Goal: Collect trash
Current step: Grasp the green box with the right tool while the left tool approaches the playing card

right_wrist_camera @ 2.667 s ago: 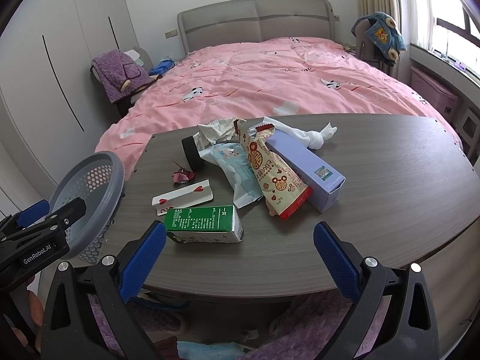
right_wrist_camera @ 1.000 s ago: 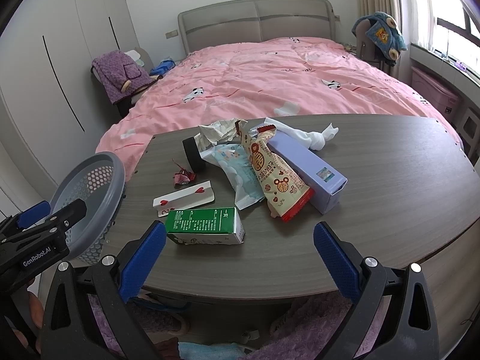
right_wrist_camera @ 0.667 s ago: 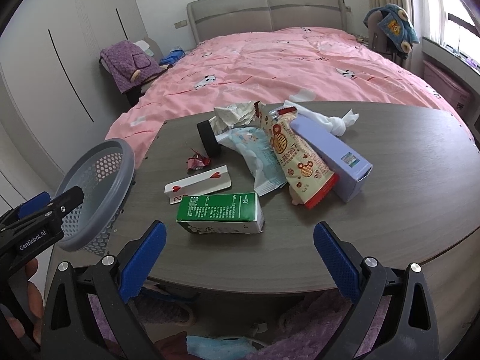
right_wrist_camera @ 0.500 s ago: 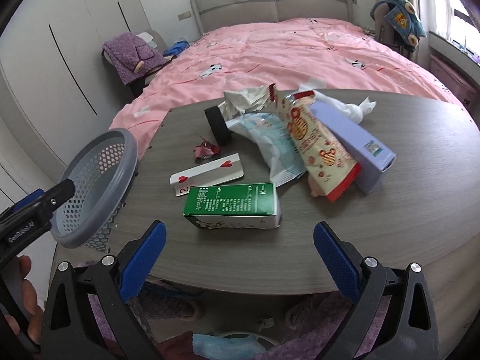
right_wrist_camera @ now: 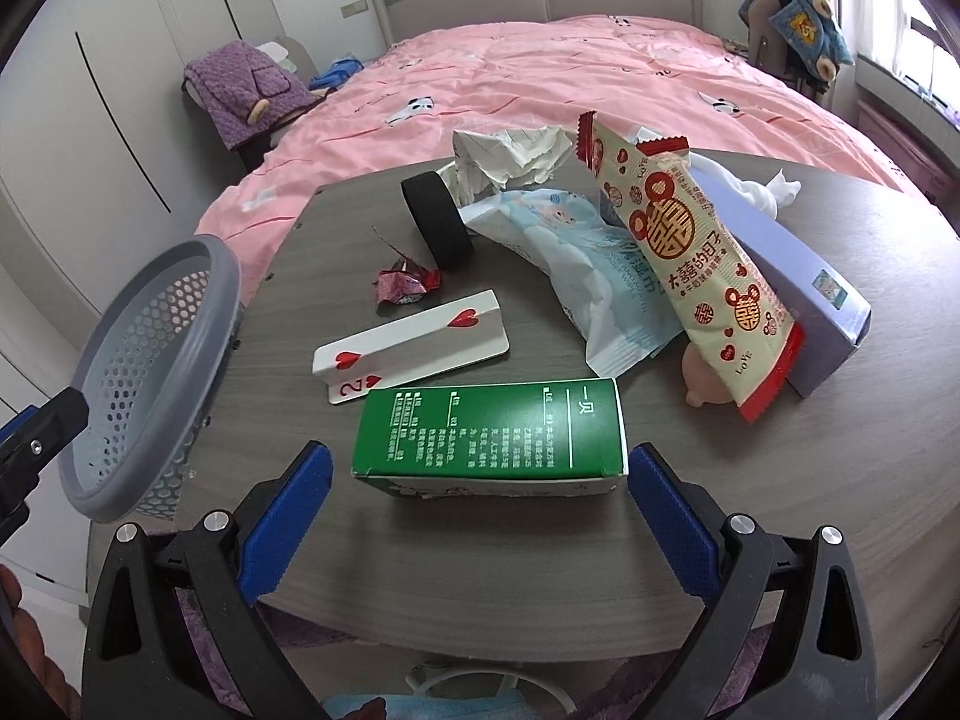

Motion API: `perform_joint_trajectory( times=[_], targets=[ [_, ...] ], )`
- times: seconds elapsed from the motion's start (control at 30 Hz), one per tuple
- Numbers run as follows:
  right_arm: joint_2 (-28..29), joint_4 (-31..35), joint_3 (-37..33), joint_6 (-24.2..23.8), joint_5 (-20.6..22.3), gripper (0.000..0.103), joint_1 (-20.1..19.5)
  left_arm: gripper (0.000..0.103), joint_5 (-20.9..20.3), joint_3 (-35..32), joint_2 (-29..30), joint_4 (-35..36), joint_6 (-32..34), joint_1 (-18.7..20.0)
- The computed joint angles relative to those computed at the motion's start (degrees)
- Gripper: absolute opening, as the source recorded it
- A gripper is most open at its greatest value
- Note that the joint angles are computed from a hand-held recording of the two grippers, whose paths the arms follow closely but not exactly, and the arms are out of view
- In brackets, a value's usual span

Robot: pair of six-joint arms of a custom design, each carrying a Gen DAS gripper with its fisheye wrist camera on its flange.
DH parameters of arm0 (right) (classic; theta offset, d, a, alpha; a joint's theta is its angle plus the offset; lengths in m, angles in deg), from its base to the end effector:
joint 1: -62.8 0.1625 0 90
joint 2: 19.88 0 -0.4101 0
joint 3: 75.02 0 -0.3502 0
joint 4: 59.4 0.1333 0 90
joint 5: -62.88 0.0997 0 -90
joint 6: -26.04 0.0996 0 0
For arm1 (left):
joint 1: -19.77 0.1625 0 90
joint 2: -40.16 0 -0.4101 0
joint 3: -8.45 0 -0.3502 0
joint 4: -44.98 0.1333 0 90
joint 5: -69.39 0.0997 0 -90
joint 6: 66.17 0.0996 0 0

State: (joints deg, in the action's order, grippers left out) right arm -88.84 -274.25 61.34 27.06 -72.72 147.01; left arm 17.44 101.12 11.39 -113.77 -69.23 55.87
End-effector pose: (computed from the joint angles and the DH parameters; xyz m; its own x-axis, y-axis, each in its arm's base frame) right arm 0.0221 -0.3985 0.2685 -0.6343 0.6792 0.3693 0.0656 0.5233 -0.8496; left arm -0.3859 -0.5223 -0.0243 -0.5483 0.5734 -0.6088 0.7769 0.6186 -0.1172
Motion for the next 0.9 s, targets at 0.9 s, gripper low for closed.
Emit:
perform_joint_trajectory(
  times=[0.9],
  targets=[
    [-9.01,-3.97,9.26,-2.3,4.47,0.084,0.91,0.083,-10.83,-3.97,4.55,2.73,8.98,-1.46]
  ],
)
